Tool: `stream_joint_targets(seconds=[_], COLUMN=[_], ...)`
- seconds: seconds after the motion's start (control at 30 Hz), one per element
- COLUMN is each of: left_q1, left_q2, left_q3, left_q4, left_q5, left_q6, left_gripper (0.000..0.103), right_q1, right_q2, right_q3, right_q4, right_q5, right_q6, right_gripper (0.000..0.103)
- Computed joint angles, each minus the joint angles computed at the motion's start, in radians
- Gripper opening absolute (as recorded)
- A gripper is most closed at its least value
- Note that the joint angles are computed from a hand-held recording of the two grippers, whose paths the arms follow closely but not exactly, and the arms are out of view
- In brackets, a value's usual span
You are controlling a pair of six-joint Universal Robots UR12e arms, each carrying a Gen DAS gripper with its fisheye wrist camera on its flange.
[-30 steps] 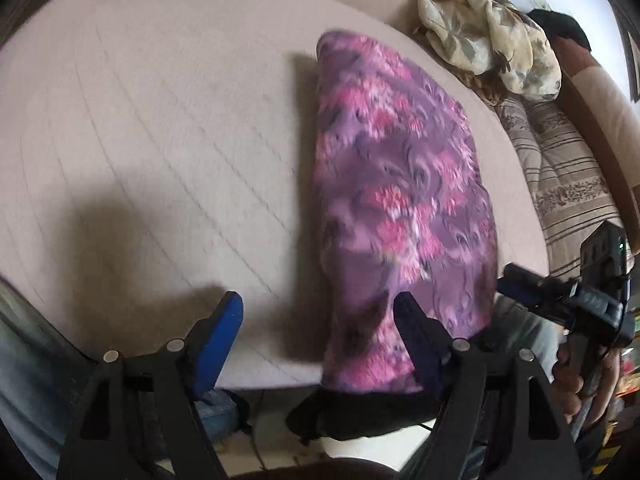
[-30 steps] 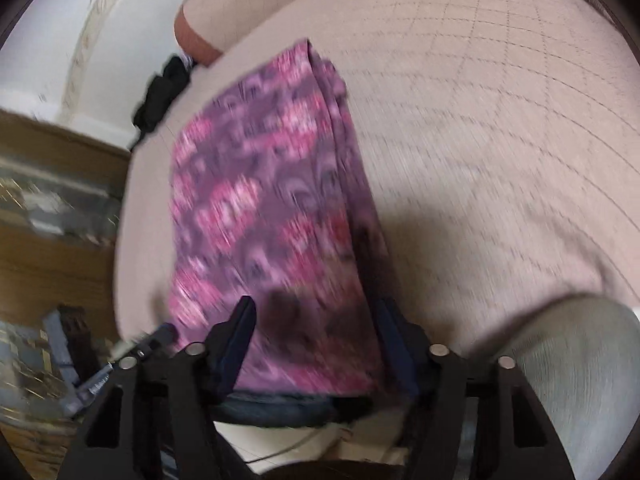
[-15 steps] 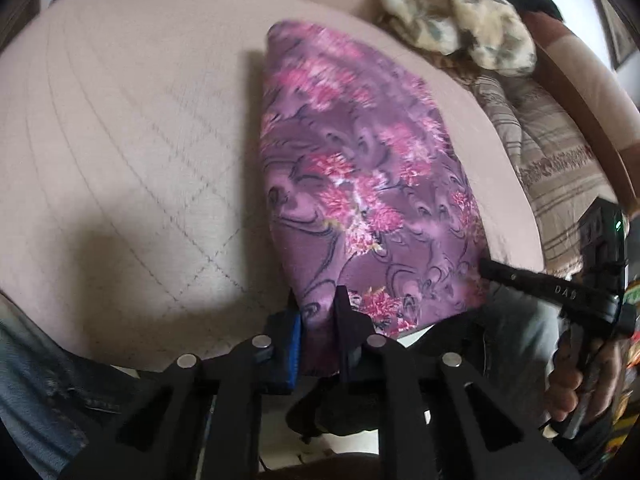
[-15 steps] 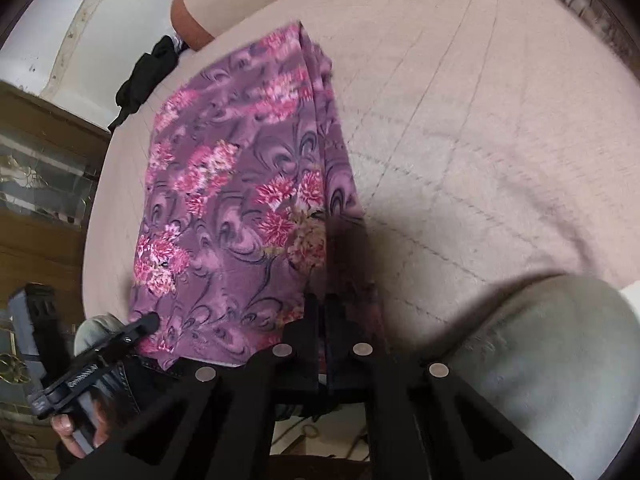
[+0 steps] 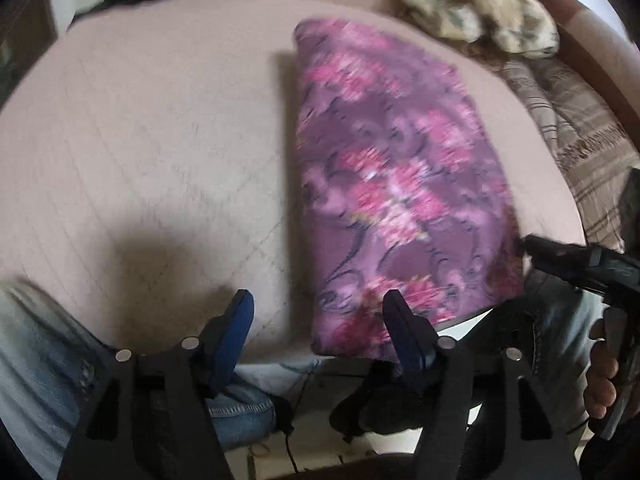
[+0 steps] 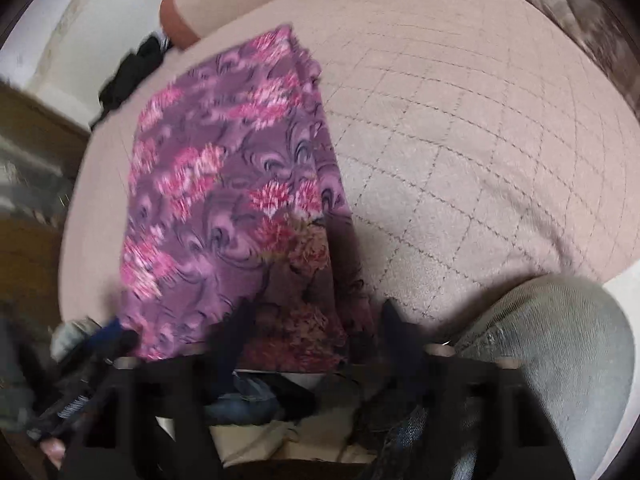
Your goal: Fold small clothes
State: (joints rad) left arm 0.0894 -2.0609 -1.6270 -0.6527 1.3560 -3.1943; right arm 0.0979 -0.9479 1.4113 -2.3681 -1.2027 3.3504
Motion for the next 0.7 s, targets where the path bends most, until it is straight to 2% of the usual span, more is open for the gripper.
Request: stream_joint_targets(seconds=[0.07,0.13,0.17,0.2,0.23,0.27,0.3,0.33,0.37,0.4,0.43,0.5,0.6,0.63,0.7], left_q1=[0.015,0.029,0.031,0.031,0.031,0.029,0.023,0.014,0.0,-0.009,-0.018,-0.033,-0.033,-0.035,-0.043], left_q2=[-0.007,-0.013,-0.012,-0.011,-0.01,-0.01,-0.01,-0.009,-0.01,-0.01,-0.008,-0.002,0.012,0.021,0.047], left_q3=[0.0,-0.007,-0.008,-0.01,-0.011,-0.008,-0.007,-0.007,-0.006,-0.009,-0.015,-0.026,-0.029,-0.033,-0.047], left_q4=[-0.018,-0.001,0.002,0.008,0.012,0.009,0.009,0.016,0.025,0.036,0.054,0.075,0.065,0.07,0.059], left_q5=[-0.057,-0.105,-0.111,-0.114,-0.12,-0.131,-0.13,-0.1,-0.056,-0.028,-0.002,0.039,0.026,0.021,0.036], left_q6=[-0.033,-0.082,-0.091,-0.092,-0.083,-0.064,-0.047,-0.038,-0.027,-0.023,-0.026,-0.015,-0.035,-0.028,0.002], left_gripper=[0.066,0.066,0.062,0.057,0.042,0.026,0.022,0.02,0.014,0.014,0.014,0.013,0.014,0.017,0.033], right_q1=[-0.007,0.0,0.006,0.009,0.015,0.016,0.017,0.016,0.015,0.01,0.003,0.001,0.007,0.012,0.026], right_q2=[0.001,0.01,0.018,0.029,0.044,0.053,0.058,0.056,0.051,0.047,0.037,0.031,0.018,0.011,-0.023], right_q3=[-0.001,-0.023,-0.035,-0.05,-0.071,-0.079,-0.081,-0.07,-0.061,-0.054,-0.036,-0.02,-0.017,-0.016,0.0], right_q4=[0.001,0.025,0.029,0.044,0.061,0.076,0.081,0.057,0.046,0.052,0.05,0.033,0.038,0.034,0.019], right_q5=[0.027,-0.012,-0.028,-0.038,-0.047,-0.053,-0.049,-0.045,-0.042,-0.015,0.0,-0.002,-0.023,-0.034,-0.082], right_q6=[0.011,0.004,-0.007,-0.034,-0.043,-0.053,-0.062,-0.062,-0.063,-0.065,-0.057,-0.036,-0.022,-0.024,-0.04], right_gripper=[0.073,0.073,0.073,0.073,0.072,0.065,0.065,0.055,0.027,0.011,0.007,0.007,0.008,0.011,0.018])
